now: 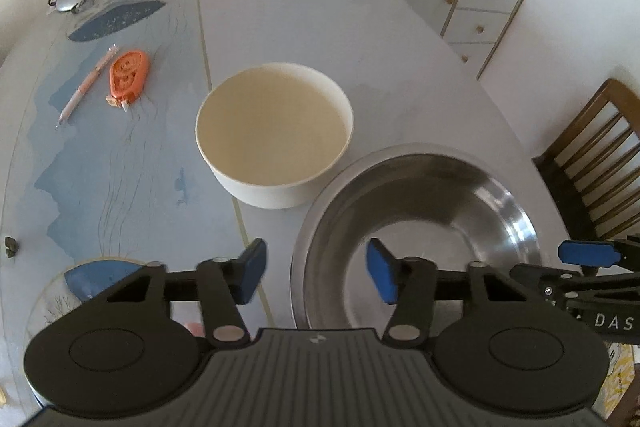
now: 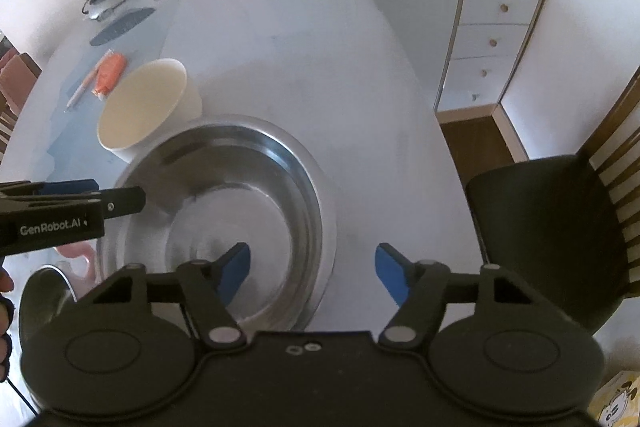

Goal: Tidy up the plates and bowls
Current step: 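Lower both grippers and close them on the steel bowl rim, then lift the steel bowl and carry it toward the pink plate stack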

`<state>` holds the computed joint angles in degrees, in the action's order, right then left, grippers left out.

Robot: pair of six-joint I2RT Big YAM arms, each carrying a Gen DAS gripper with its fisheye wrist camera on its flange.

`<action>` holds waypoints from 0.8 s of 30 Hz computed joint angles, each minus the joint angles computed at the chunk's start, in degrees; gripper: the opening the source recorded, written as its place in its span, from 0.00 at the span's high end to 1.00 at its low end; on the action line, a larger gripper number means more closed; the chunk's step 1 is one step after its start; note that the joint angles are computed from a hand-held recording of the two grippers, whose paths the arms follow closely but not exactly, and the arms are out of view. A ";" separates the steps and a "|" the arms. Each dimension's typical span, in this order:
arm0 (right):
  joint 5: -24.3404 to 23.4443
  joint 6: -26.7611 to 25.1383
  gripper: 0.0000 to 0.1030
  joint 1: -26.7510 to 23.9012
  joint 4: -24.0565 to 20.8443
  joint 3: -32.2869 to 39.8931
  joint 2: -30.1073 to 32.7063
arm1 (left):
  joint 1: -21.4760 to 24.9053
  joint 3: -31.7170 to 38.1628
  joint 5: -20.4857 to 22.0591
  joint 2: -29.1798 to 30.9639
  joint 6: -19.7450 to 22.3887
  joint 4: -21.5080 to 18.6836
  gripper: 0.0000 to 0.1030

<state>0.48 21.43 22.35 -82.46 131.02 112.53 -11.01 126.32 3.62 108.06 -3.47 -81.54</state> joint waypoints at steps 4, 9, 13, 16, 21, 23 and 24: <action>-0.73 0.57 0.55 -0.29 -0.73 0.06 0.26 | 0.10 -0.04 -0.35 0.45 -0.02 -0.76 0.69; -0.63 1.48 0.68 -0.09 -0.88 -0.96 -0.55 | 0.35 0.20 0.45 0.53 -0.15 -1.73 0.80; 0.73 2.60 0.80 0.33 -0.75 -0.86 -0.73 | 0.24 1.16 0.03 0.97 -0.66 -2.57 0.87; 2.07 3.31 0.88 0.56 -1.44 -0.49 -0.65 | 0.01 0.58 -0.66 0.40 -0.96 -2.20 0.87; 3.78 3.38 0.88 0.83 -1.05 -1.27 -2.06 | -0.83 -0.51 -1.49 -1.76 -0.80 -0.84 0.88; 3.96 3.60 0.88 0.78 -1.50 -1.13 -2.63 | -0.81 0.22 -1.04 -2.01 -1.04 -1.45 0.88; 3.99 3.62 0.88 0.78 -1.79 -0.97 -2.90 | -0.82 0.57 -0.91 -2.20 -1.17 -1.83 0.88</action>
<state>4.47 25.05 23.13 -84.25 130.04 109.62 -11.83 126.89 2.71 105.86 -4.64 -83.37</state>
